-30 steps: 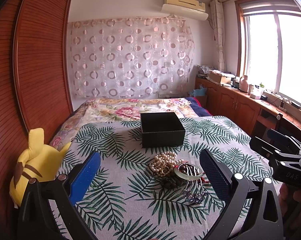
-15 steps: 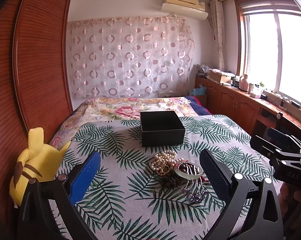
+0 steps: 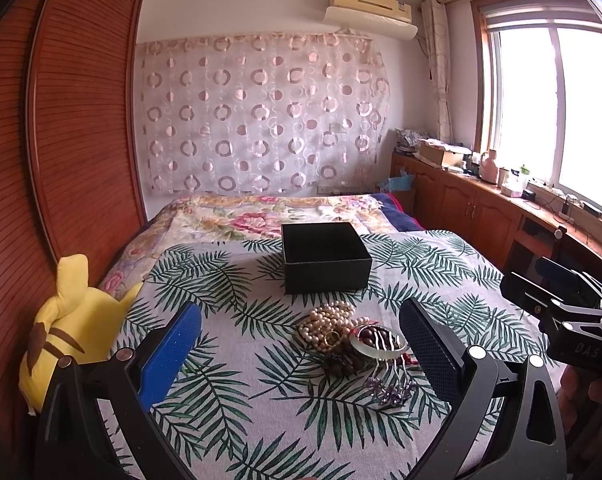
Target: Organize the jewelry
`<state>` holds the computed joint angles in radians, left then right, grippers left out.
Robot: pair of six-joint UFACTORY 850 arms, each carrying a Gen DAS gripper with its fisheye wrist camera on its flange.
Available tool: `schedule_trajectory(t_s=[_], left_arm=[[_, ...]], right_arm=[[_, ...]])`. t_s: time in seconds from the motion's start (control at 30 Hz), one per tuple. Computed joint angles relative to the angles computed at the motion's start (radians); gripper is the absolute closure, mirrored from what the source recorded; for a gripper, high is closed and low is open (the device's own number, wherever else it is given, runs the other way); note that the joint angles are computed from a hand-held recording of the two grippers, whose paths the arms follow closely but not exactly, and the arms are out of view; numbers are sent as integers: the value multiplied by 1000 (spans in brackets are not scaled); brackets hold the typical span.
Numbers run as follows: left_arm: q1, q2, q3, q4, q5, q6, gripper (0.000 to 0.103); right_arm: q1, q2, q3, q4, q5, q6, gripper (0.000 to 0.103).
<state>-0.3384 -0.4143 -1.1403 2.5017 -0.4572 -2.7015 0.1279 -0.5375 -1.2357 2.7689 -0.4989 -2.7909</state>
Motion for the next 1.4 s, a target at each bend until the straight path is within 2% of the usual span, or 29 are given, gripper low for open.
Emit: schedule_trajectory(t_s=[0.7, 0.93, 1.27, 1.4], left_arm=[[0, -1, 4, 14, -9, -14, 7], [3, -23, -12, 7, 28, -9, 7], [10, -88, -58, 38, 108, -28, 7], [14, -111, -75, 79, 141, -66, 7]], right_arm=[[2, -1, 1, 3, -2, -4, 2], [8, -23, -14, 10, 13, -9, 2], [-21, -48, -21, -86, 15, 39, 2], [-41, -58, -28, -178, 25, 114, 9]])
